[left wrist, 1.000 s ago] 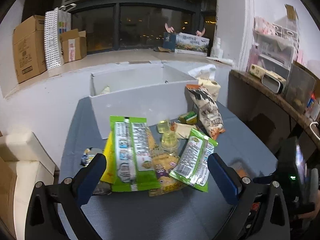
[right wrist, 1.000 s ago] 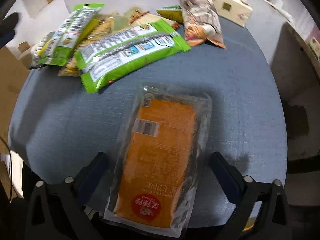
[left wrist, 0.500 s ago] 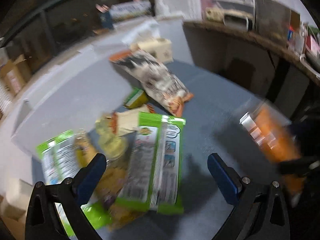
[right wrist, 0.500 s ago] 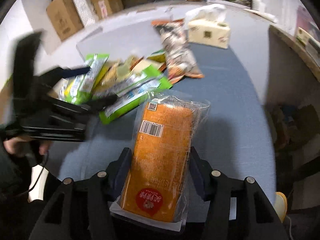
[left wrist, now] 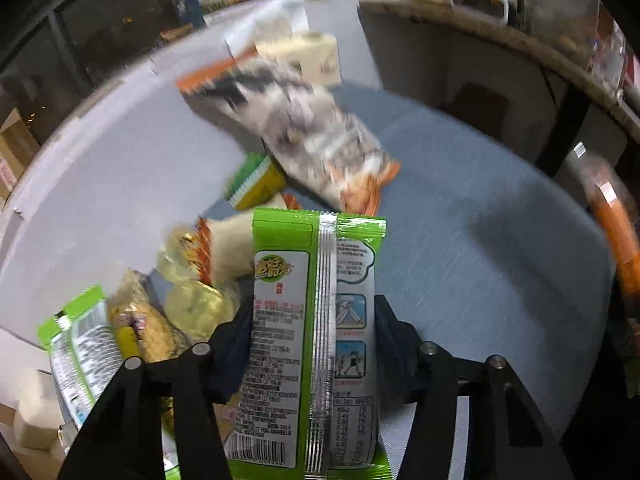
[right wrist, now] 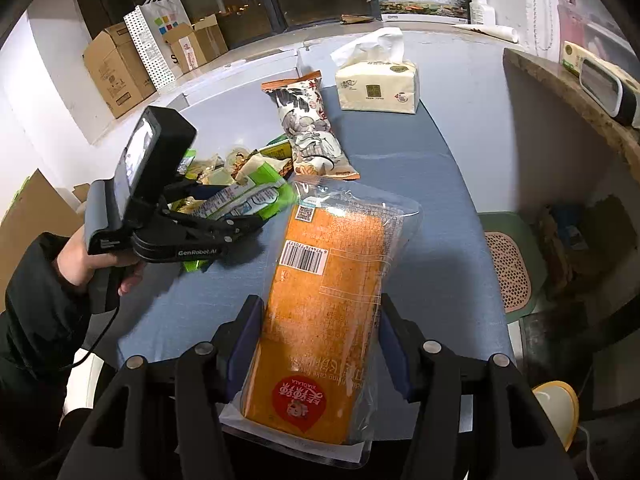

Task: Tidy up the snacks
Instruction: 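Grasp a green snack bar with the left tool while the right tool carries the cake pack to the box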

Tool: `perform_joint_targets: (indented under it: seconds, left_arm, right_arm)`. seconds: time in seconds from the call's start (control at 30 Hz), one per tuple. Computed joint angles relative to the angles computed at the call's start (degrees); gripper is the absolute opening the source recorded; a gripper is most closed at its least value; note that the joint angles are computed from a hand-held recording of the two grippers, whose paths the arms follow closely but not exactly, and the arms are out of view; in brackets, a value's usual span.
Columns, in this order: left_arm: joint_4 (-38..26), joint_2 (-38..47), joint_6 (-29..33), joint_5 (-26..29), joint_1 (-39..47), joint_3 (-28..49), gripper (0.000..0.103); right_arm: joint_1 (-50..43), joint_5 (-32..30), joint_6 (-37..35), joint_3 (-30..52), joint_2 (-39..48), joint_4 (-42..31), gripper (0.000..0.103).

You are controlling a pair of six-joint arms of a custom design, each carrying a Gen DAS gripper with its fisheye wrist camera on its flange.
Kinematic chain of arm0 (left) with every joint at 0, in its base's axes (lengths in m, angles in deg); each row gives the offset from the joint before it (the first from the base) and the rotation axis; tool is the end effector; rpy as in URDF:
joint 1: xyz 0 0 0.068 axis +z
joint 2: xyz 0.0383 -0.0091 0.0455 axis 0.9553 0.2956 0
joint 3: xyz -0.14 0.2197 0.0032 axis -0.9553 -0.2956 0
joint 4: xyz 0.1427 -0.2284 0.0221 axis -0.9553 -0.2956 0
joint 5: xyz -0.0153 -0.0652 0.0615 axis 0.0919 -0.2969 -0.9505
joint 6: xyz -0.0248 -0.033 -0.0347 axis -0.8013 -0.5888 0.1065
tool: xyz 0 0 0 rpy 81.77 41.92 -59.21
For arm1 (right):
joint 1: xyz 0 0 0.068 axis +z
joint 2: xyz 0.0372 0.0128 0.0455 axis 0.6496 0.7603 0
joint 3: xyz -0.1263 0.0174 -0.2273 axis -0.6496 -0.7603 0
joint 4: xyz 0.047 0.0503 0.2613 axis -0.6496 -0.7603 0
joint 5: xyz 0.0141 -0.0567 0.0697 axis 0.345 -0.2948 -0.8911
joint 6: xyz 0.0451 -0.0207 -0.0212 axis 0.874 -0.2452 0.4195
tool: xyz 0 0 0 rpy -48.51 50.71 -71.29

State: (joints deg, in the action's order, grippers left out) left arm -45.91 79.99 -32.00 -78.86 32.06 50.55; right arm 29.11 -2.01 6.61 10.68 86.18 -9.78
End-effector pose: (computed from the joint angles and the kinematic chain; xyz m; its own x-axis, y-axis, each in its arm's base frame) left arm 0.2129 -0.1761 0.1609 -0.6500 0.5307 -0.5439 0.5670 0.8153 0.1178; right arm 0.0967 -0.0046 0.1774 -0.8016 -0.0617 -0.5947 -0.2325 0.9485 0.2150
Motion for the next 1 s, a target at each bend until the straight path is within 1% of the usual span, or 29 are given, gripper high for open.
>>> perform_joint_targets:
  seconds: [0.07, 0.1, 0.17, 0.2, 0.23, 0.3, 0.37, 0.4, 0.43, 0.5, 0.53, 0.57, 0.6, 0.63, 0.67, 0.73, 0.77, 0.8, 0.9, 0.97, 1.0]
  left_arm:
    - [-0.3, -6.0, -1.9, 0.7, 0.5, -2.2, 0.060]
    - [-0.5, -11.0, -3.4, 2.2, 1.5, -3.8, 0.060]
    - [-1.2, -17.7, -4.9, 4.4, 2.6, -5.8, 0.060]
    - [-2.2, -22.6, -5.9, 4.5, 3.3, -6.9, 0.060]
    - [-3.0, -25.7, -6.6, 5.0, 4.0, -7.5, 0.060]
    - [-5.5, -33.6, -8.9, 6.9, 7.3, -8.4, 0.060]
    - [-8.5, -38.5, -10.7, 6.3, 10.1, -7.8, 0.060]
    - [-9.2, -40.9, -10.6, 6.5, 12.6, -7.7, 0.060]
    - [-9.8, -43.1, -10.4, 7.0, 15.5, -7.5, 0.060]
    - [-10.5, -45.9, -10.5, 10.8, 21.8, -6.9, 0.060]
    - [-10.2, -46.7, -10.4, 13.3, 25.7, -6.5, 0.060]
    - [-10.0, -47.3, -10.0, 14.6, 28.4, -6.2, 0.060]
    - [-9.2, -46.9, -9.6, 16.1, 32.2, -5.5, 0.060]
    - [-9.0, -46.5, -9.7, 16.9, 33.7, -4.8, 0.060]
    - [-7.6, -44.8, -9.4, 19.0, 36.4, -4.3, 0.060]
    - [-3.5, -38.5, -7.9, 22.7, 42.3, -2.2, 0.060]
    - [-2.1, -35.0, -7.6, 24.1, 44.3, -0.5, 0.060]
    - [-0.7, -30.1, -7.4, 25.8, 46.5, 2.2, 0.060]
    - [1.6, -18.9, -8.0, 27.1, 48.3, 8.3, 0.060]
    - [2.5, -11.7, -7.5, 26.8, 48.7, 13.1, 0.060]
    - [3.3, -9.2, -7.7, 26.1, 47.8, 14.5, 0.060]
  right_arm:
    - [0.4, 0.1, 0.2, -0.2, -0.8, -0.1, 0.061]
    - [0.6, 0.0, 0.5, -0.3, -0.7, 0.3, 0.061]
    - [1.9, -0.1, 1.7, 0.3, -0.6, 1.2, 0.061]
    - [2.7, 0.1, 2.5, 0.6, -0.4, 1.9, 0.061]
    - [3.9, 0.4, 3.7, 1.1, 0.3, 2.9, 0.061]
    - [6.6, 0.8, 6.1, 1.9, 1.9, 5.7, 0.061]
    - [10.4, 2.1, 9.0, 3.1, 5.4, 10.4, 0.061]
    - [11.5, 2.3, 9.8, 3.5, 6.7, 12.2, 0.061]
    - [12.8, 1.6, 10.8, 4.2, 9.3, 15.6, 0.061]
    - [15.0, 1.2, 12.7, 5.7, 13.7, 20.3, 0.061]
    - [16.6, 1.5, 14.1, 7.2, 17.5, 23.6, 0.061]
    - [17.7, 1.7, 15.1, 8.4, 20.2, 26.0, 0.061]
    - [18.7, 2.0, 16.0, 9.8, 22.9, 28.0, 0.061]
    - [20.2, 2.4, 17.4, 12.2, 27.1, 31.0, 0.061]
    - [21.1, 2.6, 18.4, 14.0, 29.9, 33.1, 0.061]
    - [23.6, 3.9, 19.3, 18.5, 36.4, 36.8, 0.061]
    - [25.4, 5.5, 19.6, 21.7, 40.3, 38.5, 0.061]
    - [26.5, 6.5, 19.6, 23.8, 42.8, 39.6, 0.061]
    - [29.2, 7.6, 19.5, 32.4, 52.7, 43.5, 0.061]
    - [30.3, 7.9, 20.2, 40.6, 60.9, 43.1, 0.061]
    - [30.5, 7.9, 20.4, 43.0, 63.2, 42.8, 0.061]
